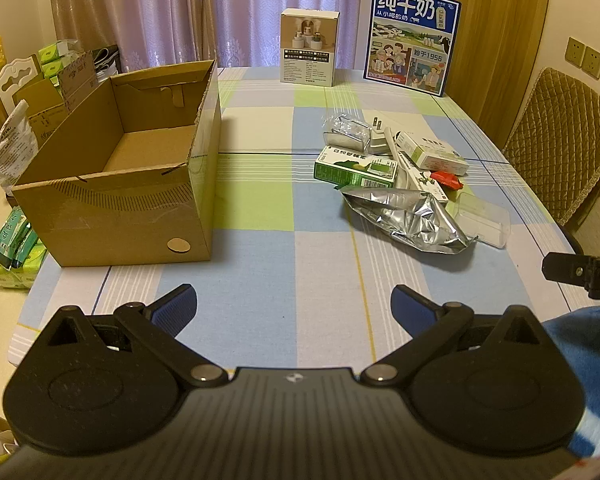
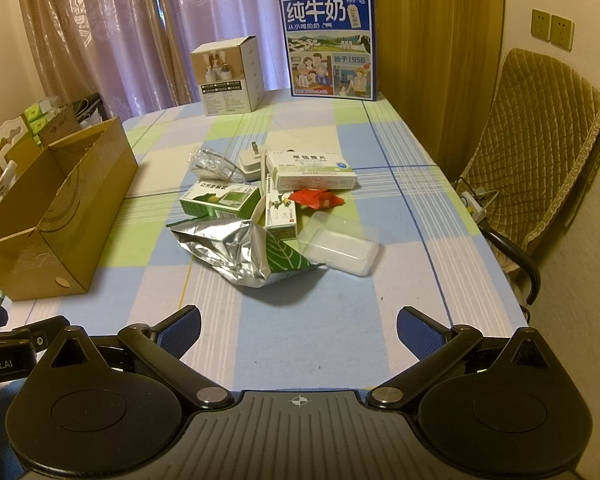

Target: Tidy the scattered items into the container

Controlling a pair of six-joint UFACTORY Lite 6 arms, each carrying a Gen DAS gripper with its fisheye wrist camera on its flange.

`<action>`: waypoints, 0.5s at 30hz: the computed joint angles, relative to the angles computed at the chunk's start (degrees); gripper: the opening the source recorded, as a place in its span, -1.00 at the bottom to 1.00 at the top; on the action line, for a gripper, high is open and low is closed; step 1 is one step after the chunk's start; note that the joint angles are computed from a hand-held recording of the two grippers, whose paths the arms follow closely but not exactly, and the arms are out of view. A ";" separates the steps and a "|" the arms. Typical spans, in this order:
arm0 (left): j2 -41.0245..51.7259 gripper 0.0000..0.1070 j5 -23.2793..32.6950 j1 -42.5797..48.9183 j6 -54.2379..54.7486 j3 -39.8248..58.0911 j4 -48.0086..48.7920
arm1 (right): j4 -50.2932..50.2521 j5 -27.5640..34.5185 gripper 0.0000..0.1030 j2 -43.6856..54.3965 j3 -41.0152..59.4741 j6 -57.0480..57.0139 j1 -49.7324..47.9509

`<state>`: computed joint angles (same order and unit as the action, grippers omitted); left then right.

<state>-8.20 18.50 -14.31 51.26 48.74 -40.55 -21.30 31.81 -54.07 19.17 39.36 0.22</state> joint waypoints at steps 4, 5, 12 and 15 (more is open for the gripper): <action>0.01 0.90 0.02 0.02 0.06 0.01 -0.07 | -0.04 0.03 0.97 0.10 0.10 0.03 0.04; 0.01 0.90 0.02 0.02 0.06 0.01 -0.07 | -0.02 0.03 0.97 0.13 0.13 0.00 0.04; 0.03 0.90 0.10 0.06 0.15 0.04 -0.12 | 0.11 0.00 0.97 0.27 0.24 -0.18 -0.04; 0.04 0.90 0.11 0.08 0.19 0.05 -0.12 | 0.08 -0.03 0.97 0.32 0.23 -0.19 -0.05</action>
